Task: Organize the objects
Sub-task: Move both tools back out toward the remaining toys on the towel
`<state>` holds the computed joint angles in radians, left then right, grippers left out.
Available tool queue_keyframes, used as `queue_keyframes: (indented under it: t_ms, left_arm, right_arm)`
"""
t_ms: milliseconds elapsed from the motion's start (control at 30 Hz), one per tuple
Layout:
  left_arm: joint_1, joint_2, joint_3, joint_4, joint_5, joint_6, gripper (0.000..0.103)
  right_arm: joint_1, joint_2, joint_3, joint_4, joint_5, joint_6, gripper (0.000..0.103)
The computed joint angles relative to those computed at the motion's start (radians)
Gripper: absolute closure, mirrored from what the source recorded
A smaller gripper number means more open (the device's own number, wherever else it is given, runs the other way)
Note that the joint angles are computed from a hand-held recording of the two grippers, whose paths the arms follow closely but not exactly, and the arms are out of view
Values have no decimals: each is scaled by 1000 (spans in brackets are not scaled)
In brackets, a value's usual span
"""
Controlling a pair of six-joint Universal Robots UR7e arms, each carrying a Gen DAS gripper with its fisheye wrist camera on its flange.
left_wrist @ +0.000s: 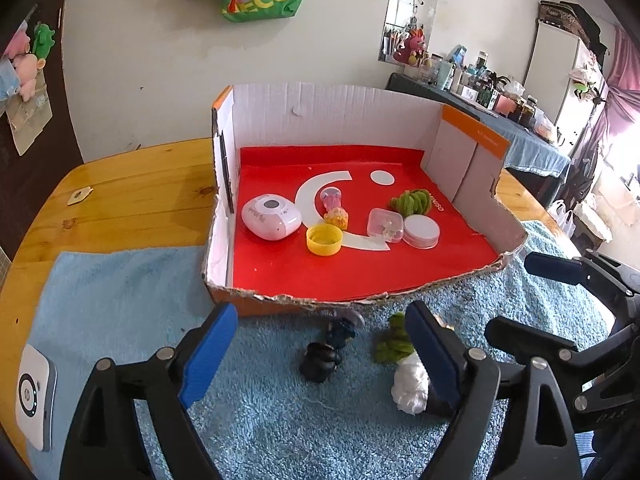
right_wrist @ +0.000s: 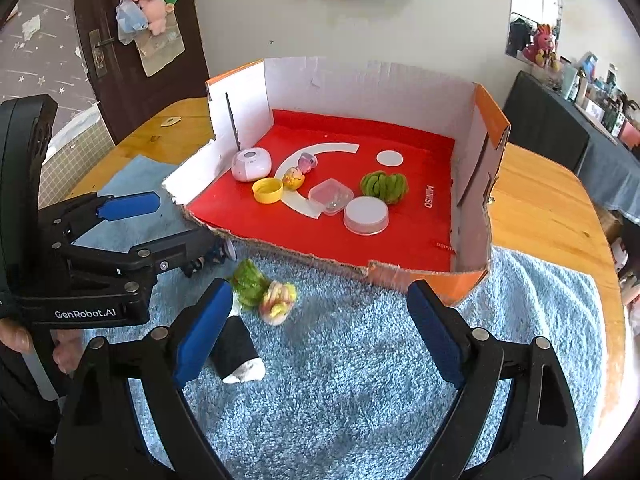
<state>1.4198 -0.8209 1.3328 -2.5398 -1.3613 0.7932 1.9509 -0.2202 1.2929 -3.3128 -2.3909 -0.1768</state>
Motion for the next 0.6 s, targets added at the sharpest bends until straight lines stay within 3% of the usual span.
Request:
queue_keyframes:
  t_ms: [600]
  left_arm:
    - [14, 0, 13, 1, 21, 5, 15]
  right_arm:
    - [-14, -5, 40, -2, 24, 28, 14]
